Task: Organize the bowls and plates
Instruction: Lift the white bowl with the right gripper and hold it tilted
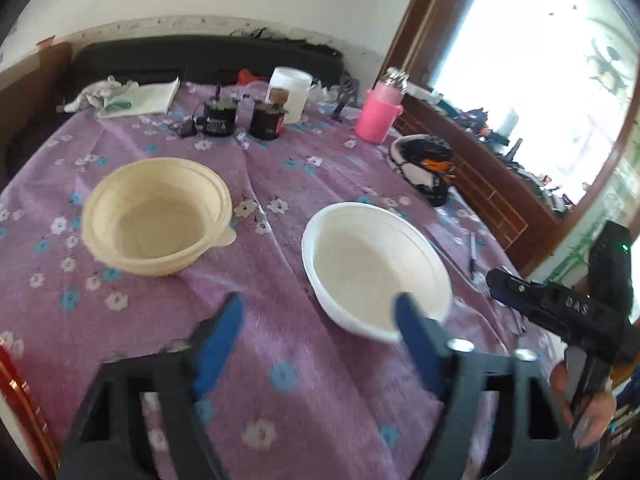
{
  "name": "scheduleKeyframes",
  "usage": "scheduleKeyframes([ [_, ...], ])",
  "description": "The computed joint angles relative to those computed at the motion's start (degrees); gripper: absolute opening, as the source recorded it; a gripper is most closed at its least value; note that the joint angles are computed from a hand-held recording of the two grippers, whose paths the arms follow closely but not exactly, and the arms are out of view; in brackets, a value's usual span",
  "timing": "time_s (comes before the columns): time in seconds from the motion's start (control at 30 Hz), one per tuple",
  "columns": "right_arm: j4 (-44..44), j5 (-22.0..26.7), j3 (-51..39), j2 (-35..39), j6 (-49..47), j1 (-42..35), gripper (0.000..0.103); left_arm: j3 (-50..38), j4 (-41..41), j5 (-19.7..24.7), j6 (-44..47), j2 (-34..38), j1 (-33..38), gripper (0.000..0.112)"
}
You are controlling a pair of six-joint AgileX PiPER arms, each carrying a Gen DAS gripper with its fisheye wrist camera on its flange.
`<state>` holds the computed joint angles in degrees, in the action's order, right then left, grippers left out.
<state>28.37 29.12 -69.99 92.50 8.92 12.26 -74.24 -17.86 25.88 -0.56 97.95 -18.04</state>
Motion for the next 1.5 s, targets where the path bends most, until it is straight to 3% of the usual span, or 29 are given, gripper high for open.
scheduleKeyframes([
  [0.1, 2.9, -0.8, -2.2, 3.8, -1.3, 0.0, 0.044, -4.8, -1.8, 2.9, 0.1, 5.4, 0.1, 0.055],
  [0.3, 2.1, -0.9, -7.3, 10.4, -1.3, 1.8, 0.041, -8.2, 3.6, 1.8, -3.5, 9.8, -1.6, 0.055],
  [0.33, 2.1, -1.1, -7.6, 10.9, -1.8, 2.2, 0.022, -8.5, 4.4, 1.5, -3.8, 10.2, -1.9, 0.046],
  [0.4, -2.9, -1.2, -8.5, 11.5, 1.7, 3.4, 0.012, -8.8, 3.9, 1.2, -1.8, 11.0, -2.3, 0.035],
  [0.5, 1.1, -4.9, -6.2, 10.8, -2.5, 3.7, 0.012, -8.3, 4.8, 0.4, -0.9, 11.4, -3.1, 0.025],
  [0.67, 4.6, -11.0, -2.4, 9.4, -8.4, 4.8, 0.012, -6.8, 13.2, -2.0, -6.0, 10.9, -5.2, 0.025],
  [0.73, 1.8, -11.8, -2.0, 9.0, -6.5, 5.4, 0.012, -6.2, 11.3, -2.9, -4.4, 10.8, -4.8, 0.025],
  [0.9, -1.3, -12.5, -2.1, 9.0, -4.3, 6.1, 0.014, -6.2, 14.2, -3.0, -6.9, 10.7, -5.3, 0.025],
  [1.03, -10.6, -11.3, -3.4, 9.8, 3.9, 7.2, 0.015, -5.7, 18.6, -4.0, -10.3, 10.5, -6.3, 0.026],
  [1.2, -14.5, -11.7, -3.4, 9.9, 7.3, 7.7, 0.013, -6.4, 7.8, -2.5, -1.3, 11.0, -4.4, 0.028],
  [1.5, -2.8, -12.8, -1.7, 8.6, -4.3, 7.0, 0.013, -5.5, 11.0, -3.1, -4.1, 10.4, -4.7, 0.028],
])
